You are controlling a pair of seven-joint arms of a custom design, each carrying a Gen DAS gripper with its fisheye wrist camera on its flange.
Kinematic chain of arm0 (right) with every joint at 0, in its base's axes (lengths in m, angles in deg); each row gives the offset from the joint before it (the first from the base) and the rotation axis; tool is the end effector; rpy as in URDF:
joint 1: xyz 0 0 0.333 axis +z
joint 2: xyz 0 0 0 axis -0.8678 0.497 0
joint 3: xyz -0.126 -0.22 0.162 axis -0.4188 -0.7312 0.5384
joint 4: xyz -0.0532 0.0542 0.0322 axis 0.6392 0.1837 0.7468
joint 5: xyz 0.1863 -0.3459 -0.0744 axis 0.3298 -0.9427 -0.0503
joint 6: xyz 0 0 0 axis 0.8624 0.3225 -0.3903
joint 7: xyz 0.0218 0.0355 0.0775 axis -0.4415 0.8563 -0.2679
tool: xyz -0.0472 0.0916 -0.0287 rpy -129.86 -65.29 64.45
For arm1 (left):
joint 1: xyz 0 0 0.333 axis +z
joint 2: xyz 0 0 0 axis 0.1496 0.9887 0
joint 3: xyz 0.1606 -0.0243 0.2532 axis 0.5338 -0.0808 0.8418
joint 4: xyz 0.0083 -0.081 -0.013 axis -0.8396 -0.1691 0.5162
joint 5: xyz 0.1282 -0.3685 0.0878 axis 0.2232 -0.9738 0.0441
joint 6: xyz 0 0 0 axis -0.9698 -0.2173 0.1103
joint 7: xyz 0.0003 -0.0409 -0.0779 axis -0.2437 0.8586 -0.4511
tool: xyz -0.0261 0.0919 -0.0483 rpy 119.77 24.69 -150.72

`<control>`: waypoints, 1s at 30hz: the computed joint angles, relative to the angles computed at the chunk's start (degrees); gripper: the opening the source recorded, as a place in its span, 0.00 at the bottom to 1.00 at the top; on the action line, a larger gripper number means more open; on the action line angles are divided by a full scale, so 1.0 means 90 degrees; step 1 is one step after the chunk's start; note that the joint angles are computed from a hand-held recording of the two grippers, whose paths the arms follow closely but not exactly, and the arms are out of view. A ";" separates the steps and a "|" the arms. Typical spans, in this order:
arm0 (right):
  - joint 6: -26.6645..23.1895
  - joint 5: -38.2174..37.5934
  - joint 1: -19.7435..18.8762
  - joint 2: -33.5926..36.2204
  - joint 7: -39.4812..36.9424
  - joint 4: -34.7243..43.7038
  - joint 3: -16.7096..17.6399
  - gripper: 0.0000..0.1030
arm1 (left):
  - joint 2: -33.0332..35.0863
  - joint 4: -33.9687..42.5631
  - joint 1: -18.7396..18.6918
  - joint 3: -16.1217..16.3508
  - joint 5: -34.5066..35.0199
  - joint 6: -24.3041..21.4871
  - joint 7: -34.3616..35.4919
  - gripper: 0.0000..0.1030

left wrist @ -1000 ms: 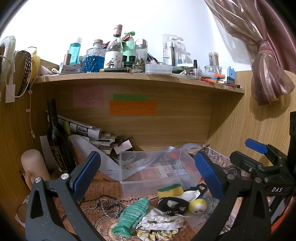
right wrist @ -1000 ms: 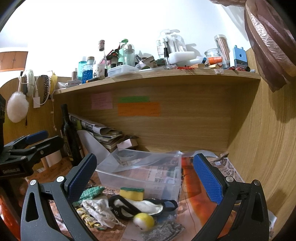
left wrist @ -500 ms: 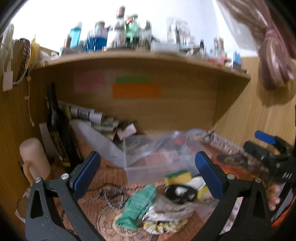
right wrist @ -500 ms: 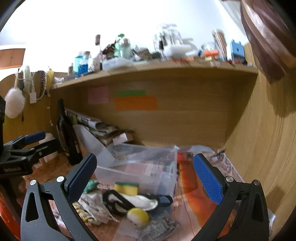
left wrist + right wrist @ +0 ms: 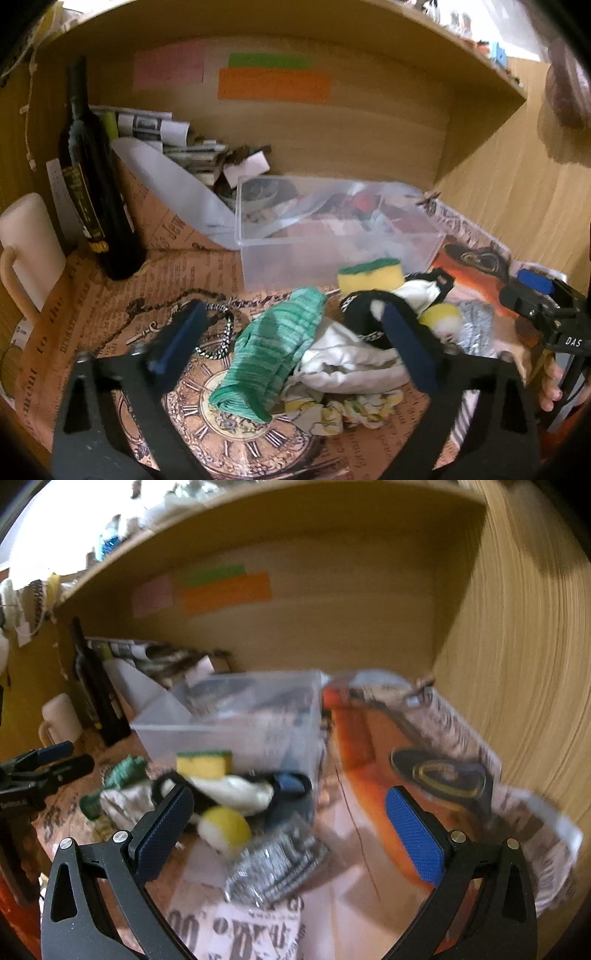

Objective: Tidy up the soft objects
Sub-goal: 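Grasp the green knit glove with the left tool while the right grasps bagged steel wool, then carry the glove into the clear box with the left tool while the right drops steel wool in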

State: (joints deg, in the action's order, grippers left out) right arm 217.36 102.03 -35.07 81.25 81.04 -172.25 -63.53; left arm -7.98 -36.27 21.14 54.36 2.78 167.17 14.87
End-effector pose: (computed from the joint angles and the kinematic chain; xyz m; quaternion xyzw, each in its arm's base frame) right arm 0.6139 0.2101 0.3525 -0.6375 0.5998 -0.2652 0.4043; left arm 0.6496 -0.0977 0.3600 -0.5675 0.6790 -0.3874 0.2586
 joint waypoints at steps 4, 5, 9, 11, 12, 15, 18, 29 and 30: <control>-0.0506 0.0000 -0.0144 0.0075 0.0213 0.0088 0.0053 0.92 | 0.0307 0.0369 0.0163 -0.0233 -0.0161 -0.0536 0.0190 0.74; -0.0617 -0.0036 -0.0161 0.0091 0.0293 0.0100 0.0044 0.90 | 0.0360 0.0431 0.0162 -0.0246 -0.0245 -0.0619 0.0268 0.71; -0.1016 -0.0368 -0.0744 0.0157 0.0589 0.0172 0.0544 0.79 | 0.0585 0.0696 0.0092 -0.0243 -0.0552 -0.0933 0.0605 0.65; -0.1116 -0.0526 -0.1285 0.0226 0.0609 0.0219 0.1086 0.72 | 0.0676 0.0776 0.0136 -0.0330 -0.0705 -0.1005 0.0802 0.57; -0.1131 -0.0589 -0.1752 0.0260 0.0547 0.0212 0.1574 0.68 | 0.0744 0.0814 0.0278 -0.0507 -0.0780 -0.1051 0.0970 0.54; -0.1086 -0.0741 -0.2441 0.0338 0.0438 0.0178 0.2299 0.54 | 0.0943 0.0965 0.0633 -0.0982 -0.1044 -0.1298 0.1428 0.40; -0.1029 -0.0845 -0.2676 0.0355 0.0430 0.0151 0.2561 0.38 | 0.1014 0.0988 0.0770 -0.1175 -0.1285 -0.1326 0.1756 0.31; -0.0423 -0.0972 -0.1285 0.0003 0.0905 -0.0050 0.1011 0.19 | 0.0734 0.0554 0.1313 -0.1713 -0.1474 -0.0645 0.2184 0.18; -0.0335 -0.0954 -0.1152 -0.0027 0.0914 -0.0061 0.0870 0.19 | 0.0737 0.0517 0.1530 -0.1940 -0.1406 -0.0594 0.2177 0.18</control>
